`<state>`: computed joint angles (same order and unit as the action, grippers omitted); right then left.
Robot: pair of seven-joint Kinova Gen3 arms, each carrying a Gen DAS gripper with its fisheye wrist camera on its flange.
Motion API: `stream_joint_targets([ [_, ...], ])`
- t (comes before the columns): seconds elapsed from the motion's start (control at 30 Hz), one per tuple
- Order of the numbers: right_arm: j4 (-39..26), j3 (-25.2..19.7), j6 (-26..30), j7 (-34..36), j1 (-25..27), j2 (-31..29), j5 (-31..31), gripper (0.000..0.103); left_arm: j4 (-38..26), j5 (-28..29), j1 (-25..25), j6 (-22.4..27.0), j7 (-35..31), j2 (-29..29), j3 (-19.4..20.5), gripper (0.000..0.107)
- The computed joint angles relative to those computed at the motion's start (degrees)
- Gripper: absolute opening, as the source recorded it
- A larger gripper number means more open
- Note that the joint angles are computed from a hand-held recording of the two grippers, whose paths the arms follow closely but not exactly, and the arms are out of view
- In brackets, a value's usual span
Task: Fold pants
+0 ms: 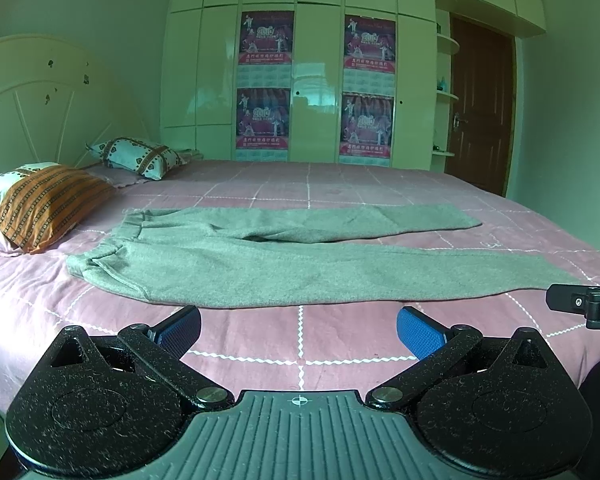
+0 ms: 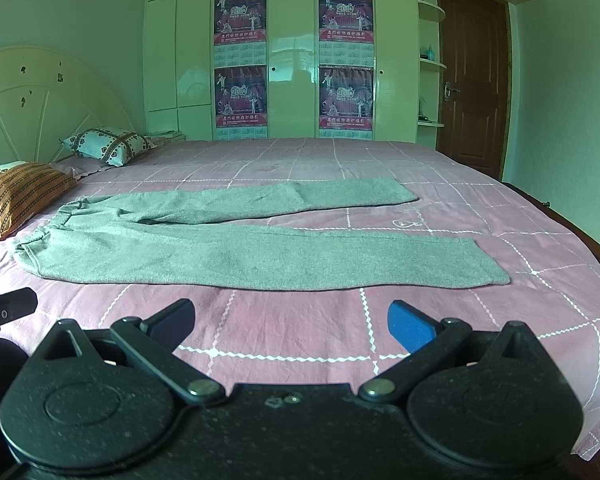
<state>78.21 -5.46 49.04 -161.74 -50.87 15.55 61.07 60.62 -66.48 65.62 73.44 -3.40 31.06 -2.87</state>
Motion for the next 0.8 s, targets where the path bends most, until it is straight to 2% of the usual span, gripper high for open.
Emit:
stream_joint_targets([
  [0.8, 1.0, -0.3, -0.9, -0.6, 0.0, -0.2, 1.3, 0.097, -1.8, 0.6, 0.2, 0.5, -2.5, 1.0, -0.4, 0.103],
])
